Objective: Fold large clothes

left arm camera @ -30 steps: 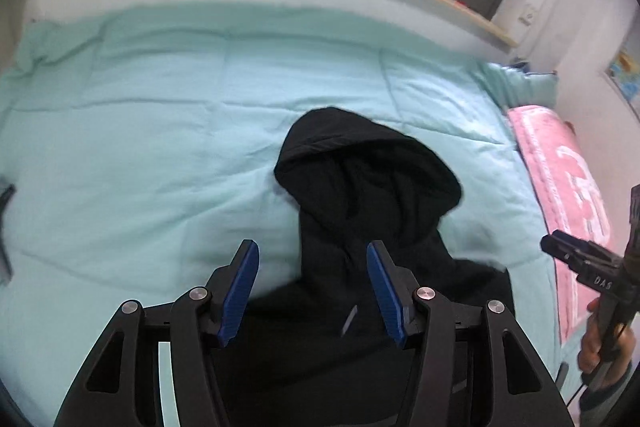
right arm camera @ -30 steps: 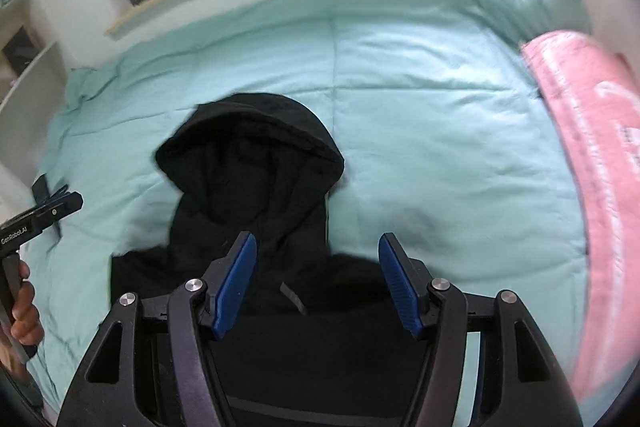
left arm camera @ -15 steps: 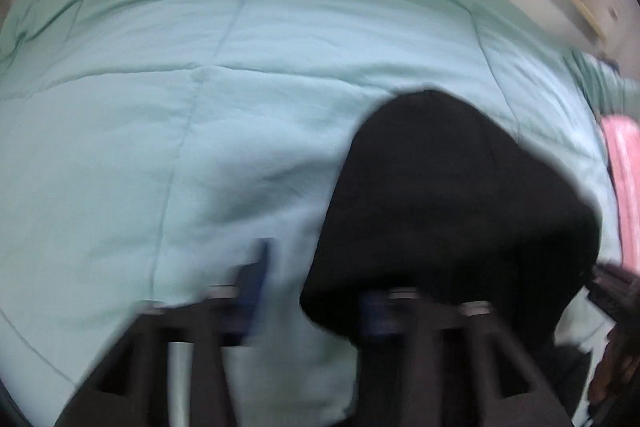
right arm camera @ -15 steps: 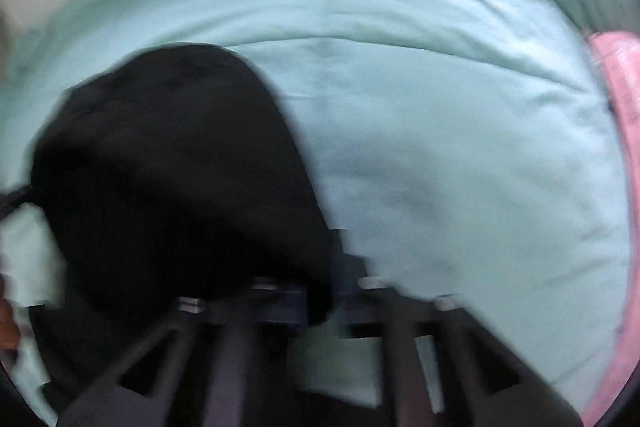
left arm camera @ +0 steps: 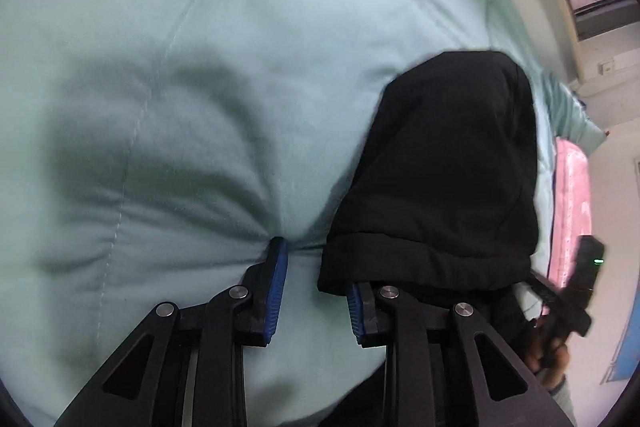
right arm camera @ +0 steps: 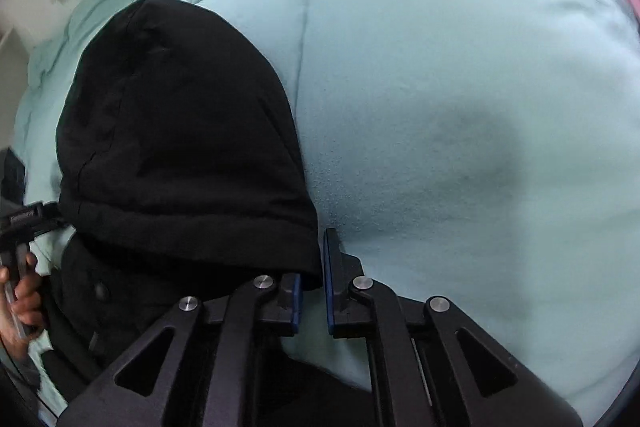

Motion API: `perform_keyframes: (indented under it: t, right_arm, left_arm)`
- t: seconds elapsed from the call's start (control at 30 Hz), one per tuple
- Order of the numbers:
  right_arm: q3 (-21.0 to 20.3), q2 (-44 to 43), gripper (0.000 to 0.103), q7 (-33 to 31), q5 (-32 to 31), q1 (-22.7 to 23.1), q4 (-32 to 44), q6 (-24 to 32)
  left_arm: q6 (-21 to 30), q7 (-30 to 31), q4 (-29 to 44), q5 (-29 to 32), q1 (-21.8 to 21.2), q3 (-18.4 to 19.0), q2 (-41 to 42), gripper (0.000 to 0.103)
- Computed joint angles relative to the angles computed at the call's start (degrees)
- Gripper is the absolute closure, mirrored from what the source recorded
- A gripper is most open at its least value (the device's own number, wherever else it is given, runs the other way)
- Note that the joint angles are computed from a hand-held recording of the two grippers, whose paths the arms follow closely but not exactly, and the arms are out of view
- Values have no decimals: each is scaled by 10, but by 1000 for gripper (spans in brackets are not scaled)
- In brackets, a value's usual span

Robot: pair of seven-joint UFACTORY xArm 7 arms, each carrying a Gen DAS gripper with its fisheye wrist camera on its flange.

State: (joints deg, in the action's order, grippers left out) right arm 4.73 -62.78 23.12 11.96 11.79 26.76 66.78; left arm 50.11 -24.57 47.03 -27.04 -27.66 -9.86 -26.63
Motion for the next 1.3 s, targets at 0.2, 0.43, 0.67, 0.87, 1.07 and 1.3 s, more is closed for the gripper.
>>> perform_keyframes:
  t: [0.2, 0.43, 0.67, 0.87, 1.07, 1.3]
  right_arm:
    - [-13, -52, 65, -19, -13, 1, 73, 93]
    - [-5, -13, 64, -38, 16, -4, 139, 61]
    - [26, 121, 65, -64, 28, 33, 89, -68]
    - [37, 110, 66, -50, 19, 53, 28, -128]
    - [36, 141, 65, -31, -3, 56, 111, -94]
    - [62, 327, 62, -58, -52, 44, 264, -167]
  left_arm:
    - [93, -12, 52, 139, 13, -47, -63, 52]
    - [54, -7, 133, 148, 22, -51, -49, 50]
    - [5, 16, 145, 96, -13, -50, 85, 47]
    - [-42, -14, 95, 150, -19, -71, 99, 46]
    - [-50, -30, 85, 143, -30, -60, 77, 46]
    - [-62, -30, 62, 105, -33, -48, 43, 46]
